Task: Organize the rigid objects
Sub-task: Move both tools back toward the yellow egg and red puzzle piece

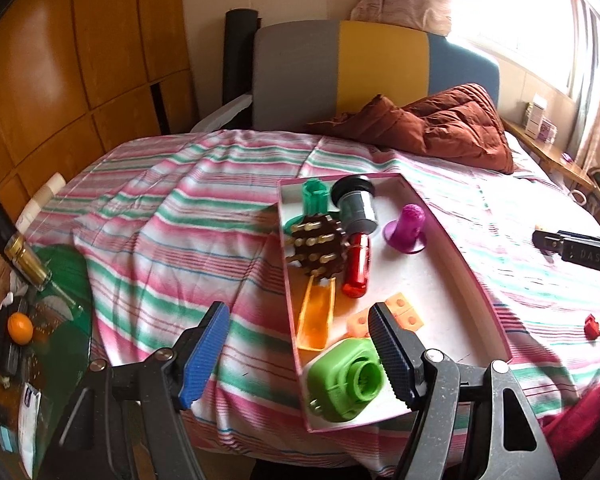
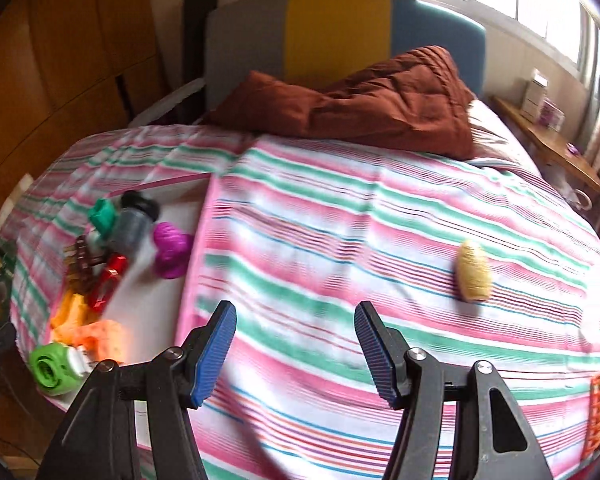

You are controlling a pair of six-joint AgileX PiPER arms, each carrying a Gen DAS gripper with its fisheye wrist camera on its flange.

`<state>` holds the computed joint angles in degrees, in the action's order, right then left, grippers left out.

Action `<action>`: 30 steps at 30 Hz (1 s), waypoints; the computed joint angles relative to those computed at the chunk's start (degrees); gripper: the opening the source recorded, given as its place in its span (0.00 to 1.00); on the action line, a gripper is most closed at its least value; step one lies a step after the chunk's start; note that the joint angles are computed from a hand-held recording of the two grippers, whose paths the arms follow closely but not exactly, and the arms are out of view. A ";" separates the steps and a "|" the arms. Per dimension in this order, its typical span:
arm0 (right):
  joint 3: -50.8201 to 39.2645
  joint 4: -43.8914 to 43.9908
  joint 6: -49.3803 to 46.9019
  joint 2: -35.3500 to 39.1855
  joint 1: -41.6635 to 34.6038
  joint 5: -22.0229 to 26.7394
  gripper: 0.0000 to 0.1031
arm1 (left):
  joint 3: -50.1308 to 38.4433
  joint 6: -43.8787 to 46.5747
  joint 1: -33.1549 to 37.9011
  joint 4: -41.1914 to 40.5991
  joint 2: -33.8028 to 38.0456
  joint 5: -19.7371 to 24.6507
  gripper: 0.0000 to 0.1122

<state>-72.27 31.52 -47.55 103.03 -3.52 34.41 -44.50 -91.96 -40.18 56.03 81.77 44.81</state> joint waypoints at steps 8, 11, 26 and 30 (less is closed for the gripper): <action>-8.06 -4.62 5.76 5.20 -9.07 2.53 0.61 | -5.31 3.86 -1.31 -0.45 3.98 -0.96 0.64; -11.70 -6.24 8.59 7.45 -11.98 3.85 0.61 | -7.76 5.65 -2.04 -0.55 5.67 -1.10 0.64; -24.43 -0.39 24.41 17.31 -24.70 11.95 0.61 | -23.83 17.34 -4.21 -4.68 17.60 -2.61 0.64; -24.54 0.00 24.61 17.39 -24.64 12.16 0.61 | -28.98 21.25 -4.54 -6.66 21.42 -2.95 0.64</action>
<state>-96.81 31.52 -22.95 120.42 -28.17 46.56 -73.48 -70.71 -44.71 49.37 103.19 41.86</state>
